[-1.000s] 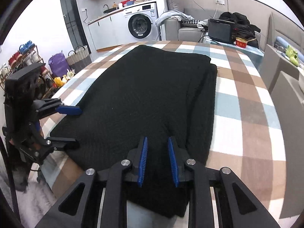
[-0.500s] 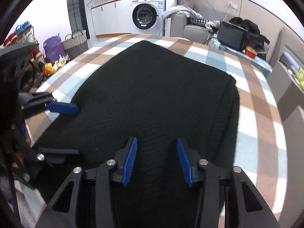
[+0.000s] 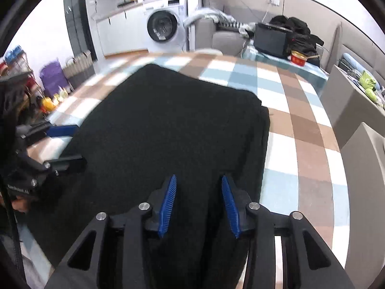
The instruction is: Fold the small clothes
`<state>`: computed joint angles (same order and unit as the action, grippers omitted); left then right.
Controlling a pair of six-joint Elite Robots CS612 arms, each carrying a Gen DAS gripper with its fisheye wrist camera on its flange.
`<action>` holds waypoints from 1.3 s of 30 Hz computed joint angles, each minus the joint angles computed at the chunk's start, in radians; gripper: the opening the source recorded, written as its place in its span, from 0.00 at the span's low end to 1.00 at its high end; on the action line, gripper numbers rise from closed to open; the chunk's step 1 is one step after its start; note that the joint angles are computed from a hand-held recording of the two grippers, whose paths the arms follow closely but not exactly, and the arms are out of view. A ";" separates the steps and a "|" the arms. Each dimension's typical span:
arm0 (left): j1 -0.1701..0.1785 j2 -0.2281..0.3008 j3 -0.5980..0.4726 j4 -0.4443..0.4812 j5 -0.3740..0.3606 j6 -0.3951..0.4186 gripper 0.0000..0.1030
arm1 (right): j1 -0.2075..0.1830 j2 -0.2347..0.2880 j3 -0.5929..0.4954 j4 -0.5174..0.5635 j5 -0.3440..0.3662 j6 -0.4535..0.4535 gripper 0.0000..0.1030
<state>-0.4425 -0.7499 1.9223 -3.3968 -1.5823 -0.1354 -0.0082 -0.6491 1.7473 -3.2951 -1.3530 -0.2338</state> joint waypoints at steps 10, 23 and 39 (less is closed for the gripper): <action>0.056 -0.037 0.094 -0.043 -0.116 -0.083 0.81 | -0.089 -0.045 0.131 -0.063 0.188 0.094 0.53; 0.023 -0.028 0.097 -0.076 -0.143 -0.031 0.22 | -0.047 -0.032 0.096 0.010 0.203 0.082 0.23; 0.054 -0.025 0.076 -0.114 0.020 -0.115 0.58 | -0.015 0.002 0.010 -0.055 0.124 0.172 0.58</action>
